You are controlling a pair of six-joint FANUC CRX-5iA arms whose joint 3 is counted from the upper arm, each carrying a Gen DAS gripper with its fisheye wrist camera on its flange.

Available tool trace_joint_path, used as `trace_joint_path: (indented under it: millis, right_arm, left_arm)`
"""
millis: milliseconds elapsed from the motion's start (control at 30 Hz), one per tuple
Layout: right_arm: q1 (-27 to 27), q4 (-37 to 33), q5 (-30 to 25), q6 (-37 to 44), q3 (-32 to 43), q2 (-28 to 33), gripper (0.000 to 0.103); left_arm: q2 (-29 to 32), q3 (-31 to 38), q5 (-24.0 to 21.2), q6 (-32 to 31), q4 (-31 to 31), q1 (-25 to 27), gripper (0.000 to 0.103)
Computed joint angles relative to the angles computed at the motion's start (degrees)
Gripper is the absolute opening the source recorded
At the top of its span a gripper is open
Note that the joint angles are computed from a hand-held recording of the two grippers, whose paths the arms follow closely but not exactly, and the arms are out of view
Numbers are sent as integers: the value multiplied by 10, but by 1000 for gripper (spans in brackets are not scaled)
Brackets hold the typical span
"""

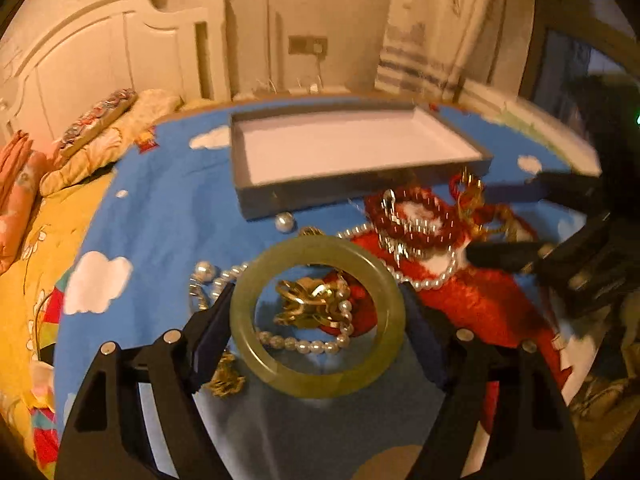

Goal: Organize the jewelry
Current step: 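Grasp the green jade bangle with the left tool while the right tool grasps the dark red bead bracelet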

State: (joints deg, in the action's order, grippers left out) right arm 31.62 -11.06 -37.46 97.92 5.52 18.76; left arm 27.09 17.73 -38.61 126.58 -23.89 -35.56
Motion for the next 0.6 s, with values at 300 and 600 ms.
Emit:
trace_joint_path:
  millis: [300,600]
  right_arm:
    - [6,-54,-7,118,22,10,42]
    - [25,-19,-28,150,60,47,14]
  left_arm:
    - [-77,-57,43,129,-95,-12,78]
    - [-91,-77,31,163,-102,-15,78]
